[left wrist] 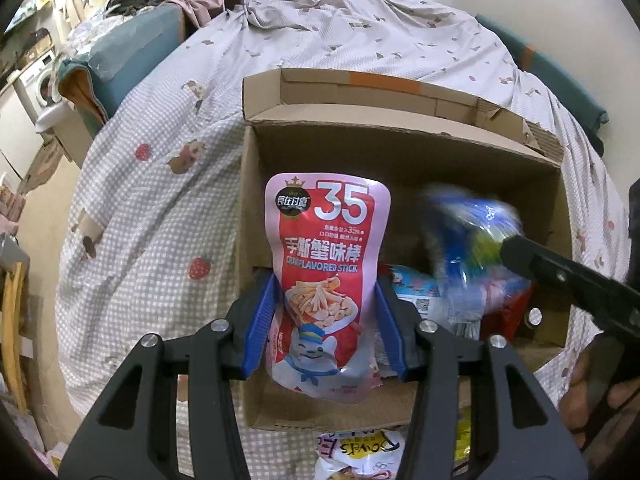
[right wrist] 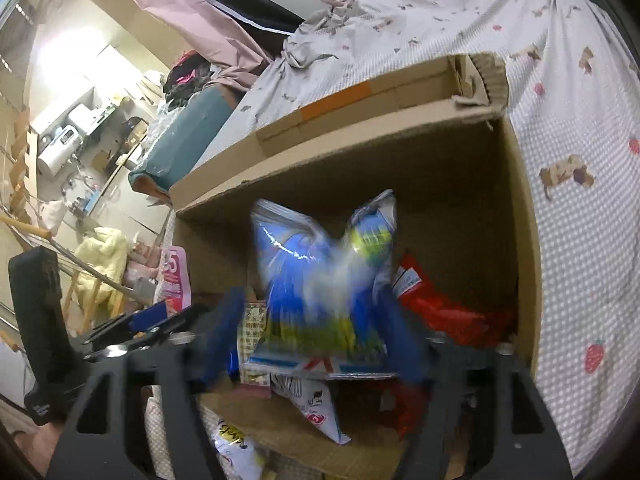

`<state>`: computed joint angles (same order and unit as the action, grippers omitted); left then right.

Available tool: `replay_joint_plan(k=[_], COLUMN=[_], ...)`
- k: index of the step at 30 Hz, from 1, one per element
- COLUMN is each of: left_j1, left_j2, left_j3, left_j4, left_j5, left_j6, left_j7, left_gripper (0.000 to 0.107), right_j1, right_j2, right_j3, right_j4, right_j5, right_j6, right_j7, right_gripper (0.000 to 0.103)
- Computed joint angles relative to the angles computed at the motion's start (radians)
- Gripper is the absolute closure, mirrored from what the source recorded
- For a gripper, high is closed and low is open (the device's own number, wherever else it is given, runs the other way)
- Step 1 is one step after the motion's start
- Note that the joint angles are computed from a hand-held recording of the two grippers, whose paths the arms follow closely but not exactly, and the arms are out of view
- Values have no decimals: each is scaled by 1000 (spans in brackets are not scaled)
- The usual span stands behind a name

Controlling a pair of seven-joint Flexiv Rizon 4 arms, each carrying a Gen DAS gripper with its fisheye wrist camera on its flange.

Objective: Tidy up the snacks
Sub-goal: 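Carry the pink pouch and blue bag over the box and open both grippers, then move both open grippers back toward the remaining snacks beside the box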

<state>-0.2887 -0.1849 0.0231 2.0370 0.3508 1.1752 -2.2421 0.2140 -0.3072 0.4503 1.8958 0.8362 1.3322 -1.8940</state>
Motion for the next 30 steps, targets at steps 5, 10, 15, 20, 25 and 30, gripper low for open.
replay_joint_plan(k=[5,10,15,20,25,30], left_j1=[1,0,8,7,1,5], left_j2=[-3,0,5,14,29,59], left_j3=[-4,-4,-8,-5,-4,-13], left_j4=[1,6,21,28,28,49], left_j5=[-14,-26,-50,-55,-23,-19], left_j6=[5,13,29,35,27,19], left_j7=[9,18,32,31,1,-14], left_gripper=[51,31,29,29,29,29], right_j1=[6,-17,1,16,30,49], right_j2=[24,41,61,75,100,126], right_j3=[-4,-3,-32,-54,-68,-84], right_j4=[17,10,17,25,47,73], right_j5=[-4,61,82,79,77,53], right_j6=[-1,-38,-49,-63,-60,-57], right_j7=[-28,-58,-66,-60,-59,-27], right_gripper=[15,15,15,15,15,15])
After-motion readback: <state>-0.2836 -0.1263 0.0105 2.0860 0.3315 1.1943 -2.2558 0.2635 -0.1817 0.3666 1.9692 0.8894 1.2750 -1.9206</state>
